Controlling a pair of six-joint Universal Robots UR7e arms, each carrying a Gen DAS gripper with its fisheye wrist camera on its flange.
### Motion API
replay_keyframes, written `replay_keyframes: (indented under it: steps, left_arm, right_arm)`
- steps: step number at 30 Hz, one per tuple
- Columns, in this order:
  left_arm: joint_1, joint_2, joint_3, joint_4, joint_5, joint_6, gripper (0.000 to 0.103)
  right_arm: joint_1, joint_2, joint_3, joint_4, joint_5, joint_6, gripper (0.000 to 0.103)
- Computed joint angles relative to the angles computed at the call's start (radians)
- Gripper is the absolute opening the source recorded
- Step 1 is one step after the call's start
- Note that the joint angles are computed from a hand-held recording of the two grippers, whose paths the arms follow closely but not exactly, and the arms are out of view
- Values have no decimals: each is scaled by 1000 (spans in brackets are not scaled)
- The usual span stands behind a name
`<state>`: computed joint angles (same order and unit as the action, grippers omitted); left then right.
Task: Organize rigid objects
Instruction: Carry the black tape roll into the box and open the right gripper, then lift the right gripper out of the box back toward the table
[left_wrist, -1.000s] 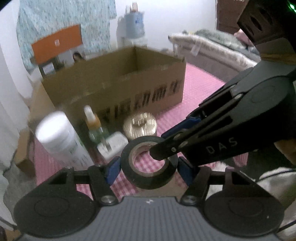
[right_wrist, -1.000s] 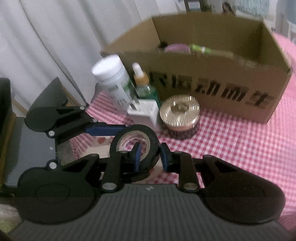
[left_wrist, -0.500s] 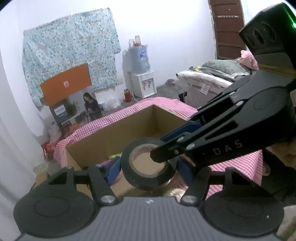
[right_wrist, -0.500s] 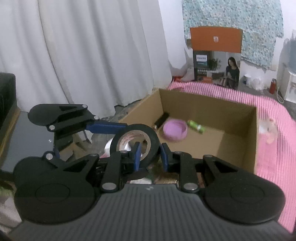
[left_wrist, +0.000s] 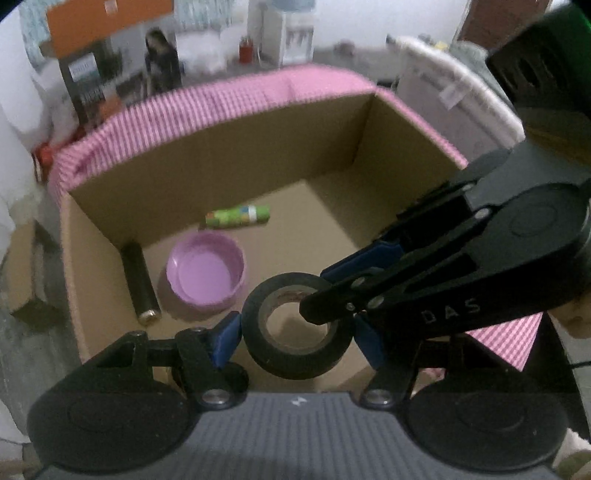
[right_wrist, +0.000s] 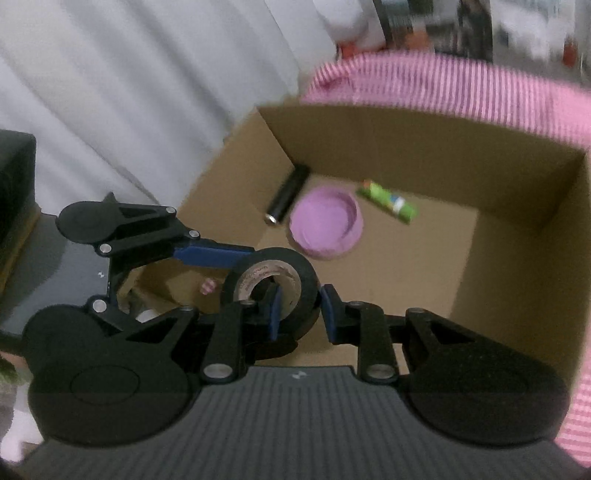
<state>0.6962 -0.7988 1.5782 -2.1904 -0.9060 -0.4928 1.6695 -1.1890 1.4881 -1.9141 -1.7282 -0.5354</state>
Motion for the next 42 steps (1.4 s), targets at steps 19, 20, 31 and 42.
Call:
replay_keyframes:
  steps: [19,20,31,42]
  left_arm:
    - [66,47,-105,143,-81,-52,68]
    - [65,46,-103,139,-80,-52,69]
    - [3,-30,-15,10,2,-43,77]
    - [-169,-191,196,-141,234,-189,102]
  right_arm:
    - [-4,123,-105,95,-86,69,24]
    - [-6,121,-102,89,-83,69,24]
    - [-21,2,-20,-47,36,13,36]
    - [-64,-331,237,-362,256,-90,102]
